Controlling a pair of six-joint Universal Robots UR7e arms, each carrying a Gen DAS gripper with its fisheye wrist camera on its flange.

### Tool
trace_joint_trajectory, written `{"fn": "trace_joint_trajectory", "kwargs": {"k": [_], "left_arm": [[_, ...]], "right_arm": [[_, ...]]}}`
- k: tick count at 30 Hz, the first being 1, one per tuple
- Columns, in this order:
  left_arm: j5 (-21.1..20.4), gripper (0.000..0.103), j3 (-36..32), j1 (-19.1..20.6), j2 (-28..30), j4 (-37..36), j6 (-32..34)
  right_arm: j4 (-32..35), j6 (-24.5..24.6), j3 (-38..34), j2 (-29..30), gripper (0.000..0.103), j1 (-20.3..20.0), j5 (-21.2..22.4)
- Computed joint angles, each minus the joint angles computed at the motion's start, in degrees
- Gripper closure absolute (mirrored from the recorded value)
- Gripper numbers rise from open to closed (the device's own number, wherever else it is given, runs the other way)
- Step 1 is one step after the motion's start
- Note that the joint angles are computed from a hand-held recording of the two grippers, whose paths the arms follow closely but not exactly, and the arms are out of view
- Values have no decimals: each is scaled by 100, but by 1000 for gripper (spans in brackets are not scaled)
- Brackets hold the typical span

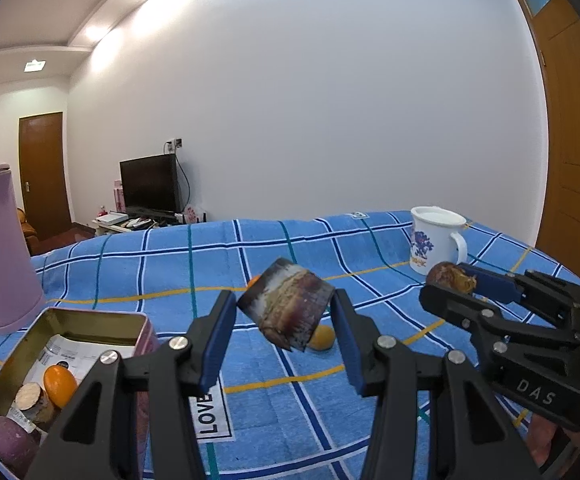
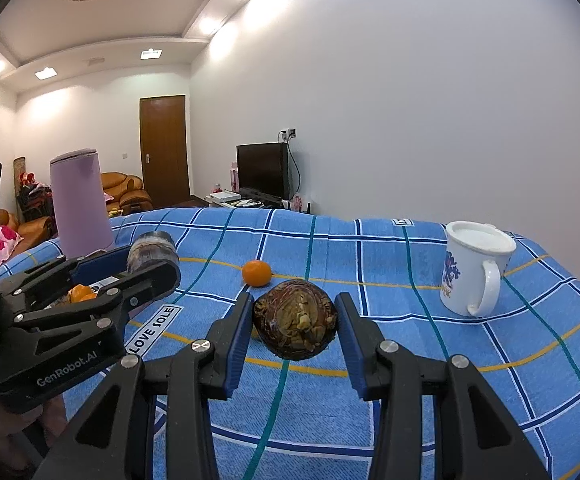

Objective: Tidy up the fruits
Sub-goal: 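Lift and carry the wrapped snack and taro with both tools toward the tin box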

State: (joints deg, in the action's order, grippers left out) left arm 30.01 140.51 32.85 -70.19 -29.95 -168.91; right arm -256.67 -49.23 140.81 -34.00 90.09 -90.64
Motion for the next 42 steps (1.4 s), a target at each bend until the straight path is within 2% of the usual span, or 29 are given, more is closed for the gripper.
{"fn": "trace_joint_trajectory", "kwargs": {"k": [13, 24, 42], "left_arm": [[-165, 53, 42, -91, -27, 155, -215], [-288, 53, 32, -89, -117, 670, -658], [-649, 53, 346, -247, -603, 1162, -1151]], "right_arm": [[134, -85, -37, 15, 60, 96, -61], [239, -22, -41, 65, 60, 119, 80], [420, 15, -167, 400, 59, 494, 63]]}}
